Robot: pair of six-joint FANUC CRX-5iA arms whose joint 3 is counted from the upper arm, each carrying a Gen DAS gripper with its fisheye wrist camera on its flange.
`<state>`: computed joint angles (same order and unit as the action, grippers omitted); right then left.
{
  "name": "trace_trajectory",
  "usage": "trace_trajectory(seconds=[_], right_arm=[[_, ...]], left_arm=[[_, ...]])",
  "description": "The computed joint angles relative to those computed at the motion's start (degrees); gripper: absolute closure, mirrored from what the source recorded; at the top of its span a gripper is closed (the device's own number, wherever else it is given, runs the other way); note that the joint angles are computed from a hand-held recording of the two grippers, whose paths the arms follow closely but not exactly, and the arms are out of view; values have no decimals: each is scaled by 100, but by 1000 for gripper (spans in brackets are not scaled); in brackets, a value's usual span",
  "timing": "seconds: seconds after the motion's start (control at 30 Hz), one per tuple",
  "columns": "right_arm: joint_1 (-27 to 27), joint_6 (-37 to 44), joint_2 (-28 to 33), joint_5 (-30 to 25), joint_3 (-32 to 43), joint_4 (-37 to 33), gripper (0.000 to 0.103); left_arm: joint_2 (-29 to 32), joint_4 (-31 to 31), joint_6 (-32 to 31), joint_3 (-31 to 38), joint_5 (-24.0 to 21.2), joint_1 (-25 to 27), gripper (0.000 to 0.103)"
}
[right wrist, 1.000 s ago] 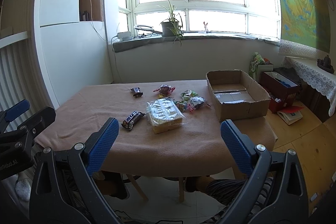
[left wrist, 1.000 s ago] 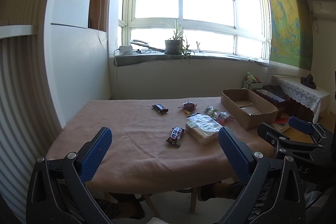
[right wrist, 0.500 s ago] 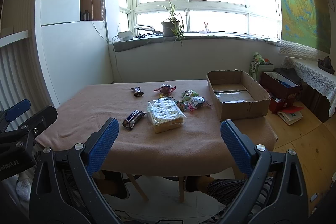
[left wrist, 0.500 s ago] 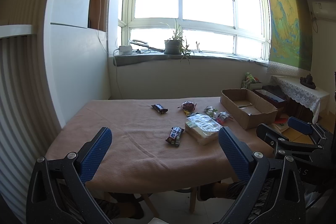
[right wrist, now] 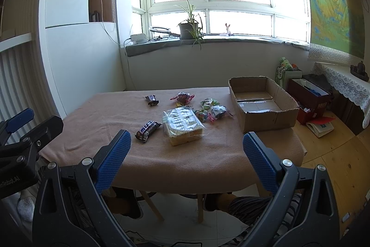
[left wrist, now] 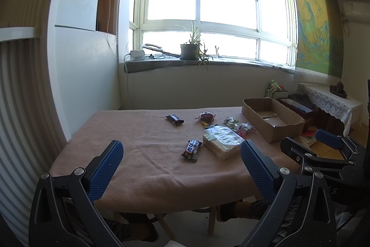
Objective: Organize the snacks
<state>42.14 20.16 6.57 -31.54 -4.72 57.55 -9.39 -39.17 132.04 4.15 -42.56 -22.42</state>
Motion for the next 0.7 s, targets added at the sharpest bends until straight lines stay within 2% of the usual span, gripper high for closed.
trace_trajectory(seconds=[0.23, 0.4, 0.6, 0.7], right_arm=[[32, 38, 87, -8, 70, -24, 4], [17, 427, 262, -82, 389, -380, 4], [-43, 1083, 585, -151, 889, -1037, 4], [-132, 1694, 766, -170, 1231, -1725, 4]], left_arm=[[44, 118, -93, 35, 28, 54, 2], [159, 403, -325, 108, 104, 212, 2], [408, 1005, -800, 177, 217, 569, 2], [577, 1762, -1354, 140, 387, 913, 4]])
